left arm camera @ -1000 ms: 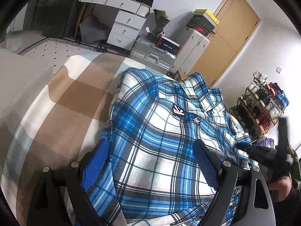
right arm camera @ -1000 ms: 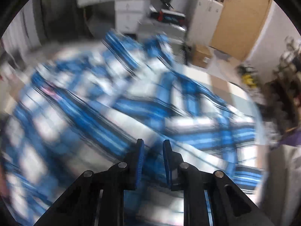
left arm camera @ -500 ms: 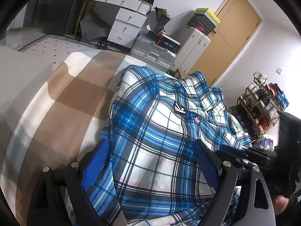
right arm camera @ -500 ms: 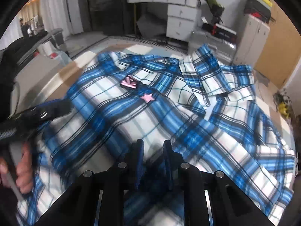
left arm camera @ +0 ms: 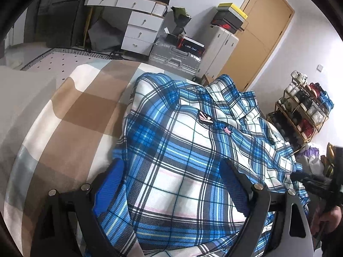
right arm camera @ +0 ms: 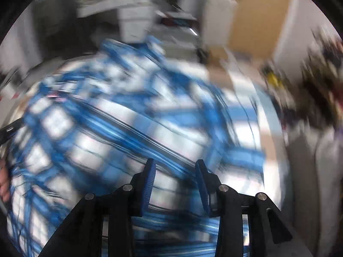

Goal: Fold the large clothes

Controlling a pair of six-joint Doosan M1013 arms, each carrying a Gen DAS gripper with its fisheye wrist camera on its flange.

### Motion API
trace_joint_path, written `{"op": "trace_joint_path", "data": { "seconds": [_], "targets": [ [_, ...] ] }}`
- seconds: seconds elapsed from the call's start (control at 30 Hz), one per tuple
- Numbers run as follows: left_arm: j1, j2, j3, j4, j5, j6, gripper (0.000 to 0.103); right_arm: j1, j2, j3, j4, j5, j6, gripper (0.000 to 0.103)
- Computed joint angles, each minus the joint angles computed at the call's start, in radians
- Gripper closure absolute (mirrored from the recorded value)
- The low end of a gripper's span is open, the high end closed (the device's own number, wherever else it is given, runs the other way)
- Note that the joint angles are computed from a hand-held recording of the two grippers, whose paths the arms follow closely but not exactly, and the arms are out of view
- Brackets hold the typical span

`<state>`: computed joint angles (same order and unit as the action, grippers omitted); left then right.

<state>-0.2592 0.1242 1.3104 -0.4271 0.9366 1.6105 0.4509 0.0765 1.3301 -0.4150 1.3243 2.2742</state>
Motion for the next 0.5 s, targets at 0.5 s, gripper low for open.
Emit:
{"op": "trace_joint_path", "data": {
  "seconds": [0.5],
  "targets": [
    [-0.075,0.027,-0.054,0.278,0.081,-0.089,0.014,0.058,-0.192,0.335,-0.035,-0.813,0.378,0.027]
  ]
}}
